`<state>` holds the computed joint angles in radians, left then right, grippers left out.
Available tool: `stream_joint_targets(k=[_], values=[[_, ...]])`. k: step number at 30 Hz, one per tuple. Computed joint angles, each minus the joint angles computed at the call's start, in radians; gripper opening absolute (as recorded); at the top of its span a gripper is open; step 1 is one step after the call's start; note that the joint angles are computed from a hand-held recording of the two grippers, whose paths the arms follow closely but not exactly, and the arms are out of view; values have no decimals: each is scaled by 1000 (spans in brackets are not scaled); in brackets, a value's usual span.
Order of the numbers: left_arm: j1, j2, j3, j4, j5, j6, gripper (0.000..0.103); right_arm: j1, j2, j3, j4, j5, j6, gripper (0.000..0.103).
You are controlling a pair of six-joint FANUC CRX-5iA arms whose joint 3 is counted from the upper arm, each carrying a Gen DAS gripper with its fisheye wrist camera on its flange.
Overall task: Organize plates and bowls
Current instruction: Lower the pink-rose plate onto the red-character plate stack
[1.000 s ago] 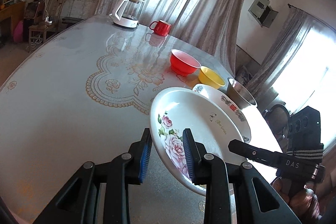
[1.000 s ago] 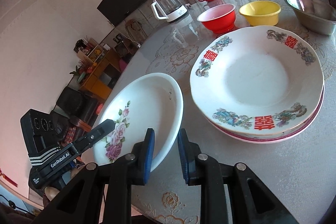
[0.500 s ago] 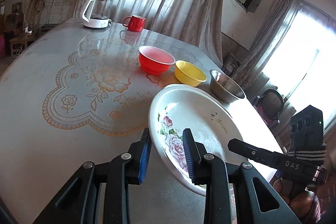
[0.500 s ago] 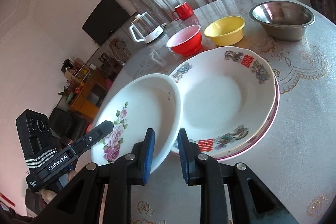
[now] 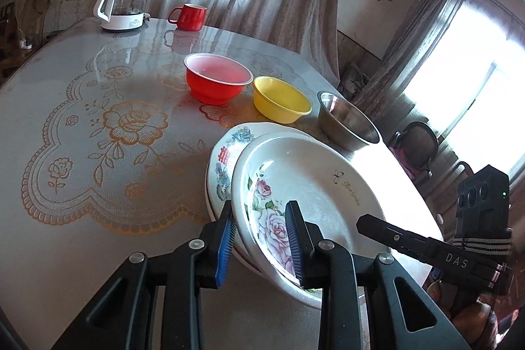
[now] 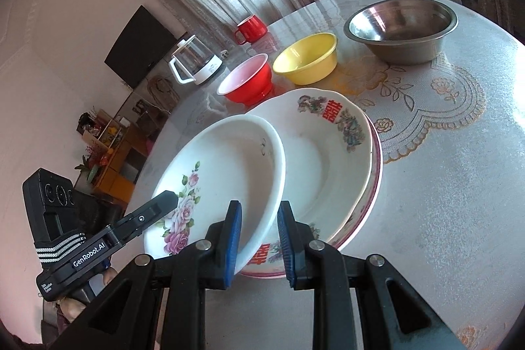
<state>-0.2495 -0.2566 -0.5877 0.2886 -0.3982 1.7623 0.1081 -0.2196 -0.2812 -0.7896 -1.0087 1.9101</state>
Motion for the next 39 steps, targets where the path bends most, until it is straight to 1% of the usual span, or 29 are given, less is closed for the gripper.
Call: stream_joint_targets(k=[2, 5, 7, 13, 19, 20, 22, 25, 26, 28, 32, 34, 36, 37, 38, 39], values=[[2, 21, 13, 13, -2, -11, 30, -2, 10, 6, 6, 6, -11, 23], [7, 41, 8, 80, 9, -73, 30, 0, 16, 10, 15, 21, -19, 23], [7, 56, 16, 96, 12, -93, 30, 0, 23, 16, 22, 27, -30, 23], [11, 88, 26, 132, 12, -118, 30, 20, 42, 23, 67, 66, -67, 23], [21, 107, 36, 131, 9, -111, 30, 51, 61, 25, 115, 102, -102, 23], [21, 108, 38, 130, 8, -111, 30, 54, 63, 24, 122, 108, -110, 23], [20, 110, 25, 173, 13, -153, 31, 52, 67, 24, 125, 108, -116, 23], [18, 117, 30, 155, 5, -143, 32, 46, 67, 20, 123, 113, -112, 23], [18, 119, 28, 160, 2, -144, 32, 50, 66, 19, 129, 116, -114, 23], [18, 110, 5, 206, 15, -179, 32, 60, 61, 14, 144, 127, -125, 23], [18, 102, 2, 201, 11, -175, 33, 67, 58, 9, 151, 133, -125, 23], [17, 100, -1, 207, 7, -173, 33, 95, 49, -1, 199, 152, -158, 23], [14, 94, 9, 157, 6, -132, 33, 146, 25, -31, 284, 197, -207, 25], [13, 89, 2, 170, 13, -147, 33, 158, 19, -40, 305, 211, -216, 25], [9, 82, -23, 235, 35, -208, 33, 162, 16, -45, 313, 216, -216, 25], [4, 75, -36, 272, 45, -244, 33, 161, 14, -46, 313, 217, -212, 25]])
